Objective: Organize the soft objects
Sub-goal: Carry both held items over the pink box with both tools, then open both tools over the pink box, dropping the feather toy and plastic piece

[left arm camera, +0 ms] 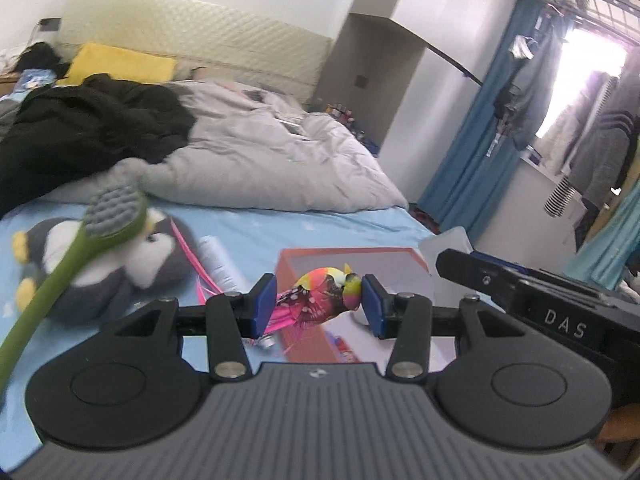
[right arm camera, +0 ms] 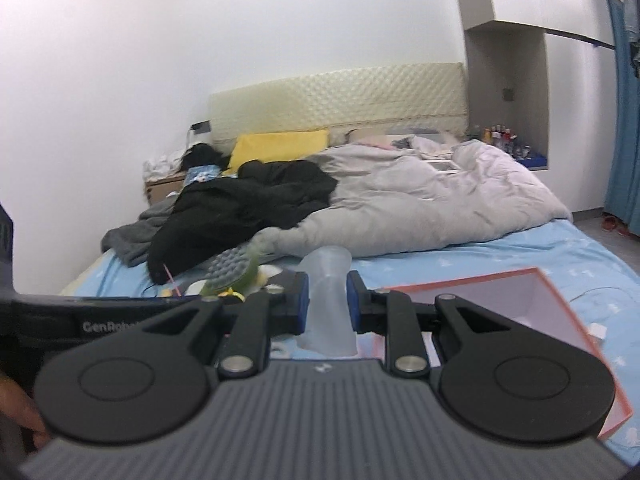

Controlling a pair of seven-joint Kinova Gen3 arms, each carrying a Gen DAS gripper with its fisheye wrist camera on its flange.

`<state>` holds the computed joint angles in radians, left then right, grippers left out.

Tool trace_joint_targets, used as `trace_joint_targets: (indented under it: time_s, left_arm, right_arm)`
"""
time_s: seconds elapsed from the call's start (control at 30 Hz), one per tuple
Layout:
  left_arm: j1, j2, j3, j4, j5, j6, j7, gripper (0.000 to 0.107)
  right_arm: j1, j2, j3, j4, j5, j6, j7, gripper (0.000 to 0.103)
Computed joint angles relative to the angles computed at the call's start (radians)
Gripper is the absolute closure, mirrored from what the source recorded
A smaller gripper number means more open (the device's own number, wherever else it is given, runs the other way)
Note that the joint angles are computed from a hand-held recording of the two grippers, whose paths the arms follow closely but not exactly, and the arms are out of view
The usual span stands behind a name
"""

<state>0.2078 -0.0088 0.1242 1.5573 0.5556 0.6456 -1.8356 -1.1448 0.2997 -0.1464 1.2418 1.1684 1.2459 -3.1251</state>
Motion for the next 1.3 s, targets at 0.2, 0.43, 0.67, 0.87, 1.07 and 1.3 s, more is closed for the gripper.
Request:
trace_joint_targets:
  time_s: [0.2, 0.43, 0.67, 0.87, 1.07, 1.3]
  left_arm:
    - [0.073, 0.083, 0.060, -0.116, -0.141, 0.010, 0.111, 0.055]
    - [0.165, 0.222, 0.090, -0.263, -0.289, 0.072, 0.221, 0.055]
    - [0.270, 0.376, 0.074, -0.400, -0.430, 0.158, 0.288, 0.055]
    - [0.304, 0.499, 0.084, -0.511, -0.438, 0.268, 0.285, 0.055]
    - [0.330, 0.601, 0.069, -0.622, -0.429, 0.378, 0.311, 0.055]
    - [0.298, 0.615, 0.078, -0.617, -0.370, 0.378, 0.312, 0.043]
  right_arm:
    - [0.059, -0.050, -0.010, 0.032, -0.083, 0.042, 0.017, 0.079]
    - [0.192, -0.117, -0.039, 0.127, -0.250, 0.014, -0.012, 0.079]
    - [0.317, -0.125, -0.044, 0.195, -0.423, -0.015, 0.031, 0.079]
    - [0.408, -0.112, -0.027, 0.255, -0.569, -0.077, 0.057, 0.079]
    - [0.440, -0.099, -0.009, 0.304, -0.625, -0.102, 0.055, 0.077]
    - [0.447, -0.105, -0.011, 0.317, -0.637, -0.116, 0.062, 0.071]
